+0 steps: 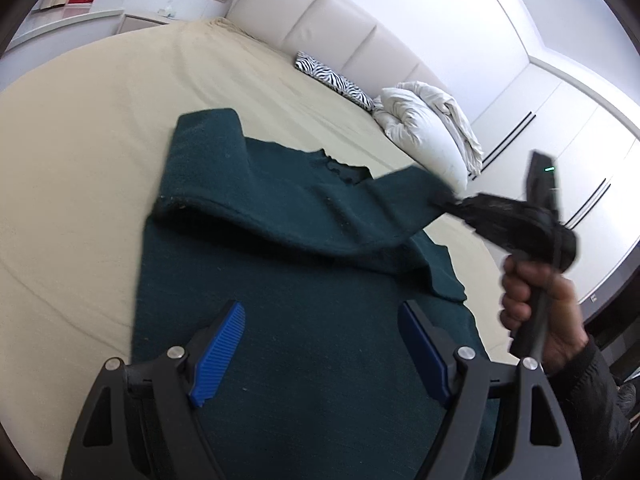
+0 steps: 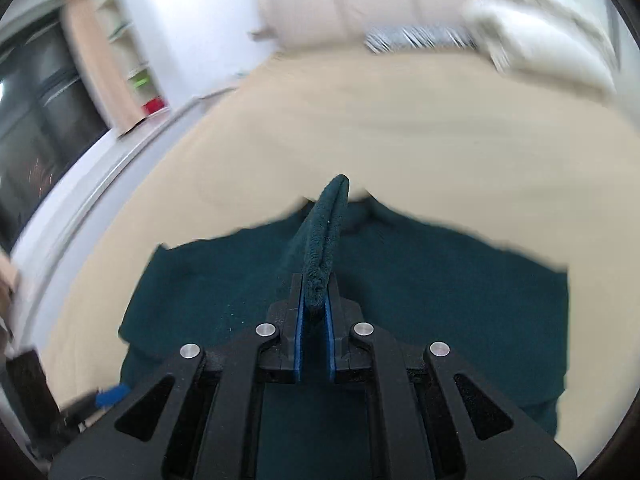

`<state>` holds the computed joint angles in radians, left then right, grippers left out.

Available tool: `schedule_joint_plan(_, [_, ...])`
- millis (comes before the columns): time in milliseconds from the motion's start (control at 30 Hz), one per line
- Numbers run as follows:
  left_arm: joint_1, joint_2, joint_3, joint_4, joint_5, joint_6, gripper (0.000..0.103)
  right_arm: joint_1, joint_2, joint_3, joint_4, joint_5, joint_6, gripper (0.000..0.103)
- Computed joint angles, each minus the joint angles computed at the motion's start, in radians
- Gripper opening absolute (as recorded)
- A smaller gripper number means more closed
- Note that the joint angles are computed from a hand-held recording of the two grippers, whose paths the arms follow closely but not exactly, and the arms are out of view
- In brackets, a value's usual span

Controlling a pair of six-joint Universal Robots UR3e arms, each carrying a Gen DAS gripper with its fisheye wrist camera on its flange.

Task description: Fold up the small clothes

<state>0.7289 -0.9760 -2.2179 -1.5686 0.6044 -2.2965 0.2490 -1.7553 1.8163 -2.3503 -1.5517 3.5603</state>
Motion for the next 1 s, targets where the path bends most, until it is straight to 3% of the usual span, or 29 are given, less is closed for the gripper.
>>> schedule_joint_plan(133, [-0.027,0.002,-0.02,0.018,0.013,-0.006,0.081,-0.226,-0.07,0.27,-0.022,0.223,0.059,0.007])
schedule_joint_plan(200, [-0.041,-0.01,-0.027,0.036,0.02,-0.017,0.081,-0.303,-0.117,0.427,-0.136,0.33,0.088,0.007])
schedule_joint_plan(533, [-0.055,-0.041,-0.019,0.108,0.022,-0.075,0.081,-0.204,-0.107,0.371,-0.138,0.337,0.106,0.008])
schedule_joint_plan(667, [0.019,-0.076,0.013,0.116,0.011,-0.08,0.081,-0.347,-0.279,0.456,-0.044,0.402,0.084,0.007])
schedule_joint_plan(800, [0.063,-0.18,0.064,0.236,0.004,-0.165,0.08,-0.414,-0.37,0.461,0.068,0.415,0.018,0.007])
schedule_joint_plan(1000, [0.042,-0.422,0.262,0.331,-0.023,-0.297,0.053,-0.427,-0.386,0.454,0.125,0.408,-0.012,0.007])
